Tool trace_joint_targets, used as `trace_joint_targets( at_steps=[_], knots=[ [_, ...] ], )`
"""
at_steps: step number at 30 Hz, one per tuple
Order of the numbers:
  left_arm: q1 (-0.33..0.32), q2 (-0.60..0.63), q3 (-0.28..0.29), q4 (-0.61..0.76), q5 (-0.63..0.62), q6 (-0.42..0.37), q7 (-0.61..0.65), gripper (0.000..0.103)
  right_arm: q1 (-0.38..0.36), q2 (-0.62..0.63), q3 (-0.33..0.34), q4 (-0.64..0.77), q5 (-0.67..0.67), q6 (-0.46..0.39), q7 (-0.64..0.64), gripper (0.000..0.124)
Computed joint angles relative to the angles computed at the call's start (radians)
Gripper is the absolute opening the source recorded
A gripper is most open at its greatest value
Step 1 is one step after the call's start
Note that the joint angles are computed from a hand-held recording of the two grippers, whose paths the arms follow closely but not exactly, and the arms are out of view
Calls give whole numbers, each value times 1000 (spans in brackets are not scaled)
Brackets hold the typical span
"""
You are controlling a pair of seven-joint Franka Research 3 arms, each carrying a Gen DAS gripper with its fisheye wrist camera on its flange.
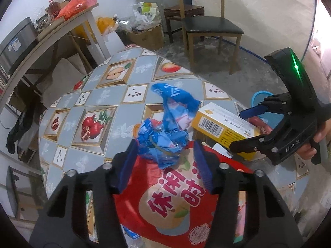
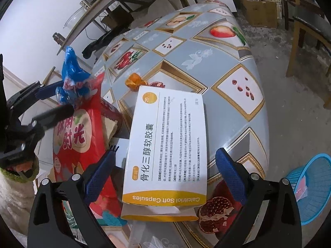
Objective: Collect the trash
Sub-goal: 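Grasp the yellow-white box with the right tool while the left tool grasps the blue wrapper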
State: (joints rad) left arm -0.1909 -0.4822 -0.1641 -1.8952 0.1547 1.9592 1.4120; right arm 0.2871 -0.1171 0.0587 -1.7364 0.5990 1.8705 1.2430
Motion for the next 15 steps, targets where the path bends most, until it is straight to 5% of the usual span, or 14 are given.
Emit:
trace_joint_targets(
  at_steps=[15],
  knots=[
    [0, -11, -9, -15, 20, 14, -13, 36, -11, 16, -11, -2, 51, -24, 24, 71]
  ],
)
